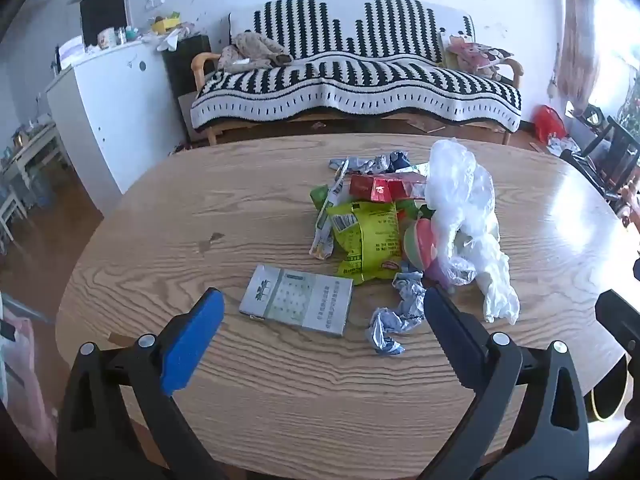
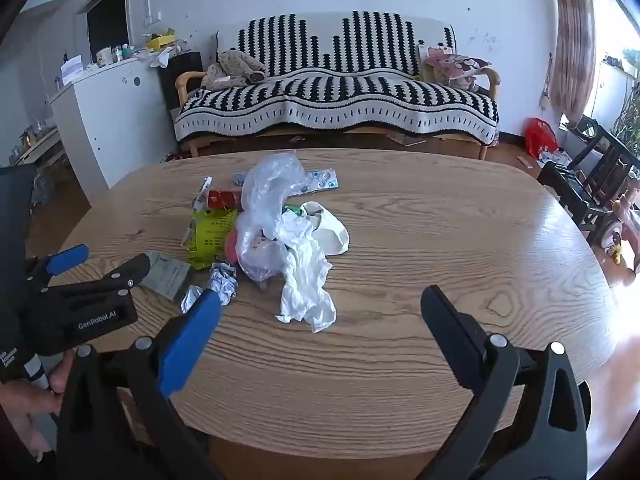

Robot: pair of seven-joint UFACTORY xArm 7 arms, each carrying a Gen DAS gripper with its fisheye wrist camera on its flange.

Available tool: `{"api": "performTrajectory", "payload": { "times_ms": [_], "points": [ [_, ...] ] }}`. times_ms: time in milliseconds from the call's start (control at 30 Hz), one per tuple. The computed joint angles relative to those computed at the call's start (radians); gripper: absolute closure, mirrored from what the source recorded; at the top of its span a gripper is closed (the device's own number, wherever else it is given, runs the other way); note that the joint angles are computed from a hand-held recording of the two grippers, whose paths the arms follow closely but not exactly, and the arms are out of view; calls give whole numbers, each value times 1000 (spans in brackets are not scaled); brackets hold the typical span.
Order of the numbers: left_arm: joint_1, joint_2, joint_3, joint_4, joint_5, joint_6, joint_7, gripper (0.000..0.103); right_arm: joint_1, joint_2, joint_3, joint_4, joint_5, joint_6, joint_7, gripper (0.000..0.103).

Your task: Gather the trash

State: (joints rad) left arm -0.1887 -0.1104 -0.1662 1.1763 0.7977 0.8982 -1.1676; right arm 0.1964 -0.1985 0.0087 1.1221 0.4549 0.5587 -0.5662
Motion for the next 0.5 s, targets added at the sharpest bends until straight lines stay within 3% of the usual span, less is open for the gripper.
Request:
{"api": "performTrajectory", "payload": {
  "times_ms": [233,500],
  "points": [
    [13,-13,22,-26,-83,-56,8,6,7,-21,-7,-18,44,6,-33,6],
    [29,-13,9,-25,-59,-43,-6,6,2,-3,-11,7,53,31,-51,6]
  ]
}}
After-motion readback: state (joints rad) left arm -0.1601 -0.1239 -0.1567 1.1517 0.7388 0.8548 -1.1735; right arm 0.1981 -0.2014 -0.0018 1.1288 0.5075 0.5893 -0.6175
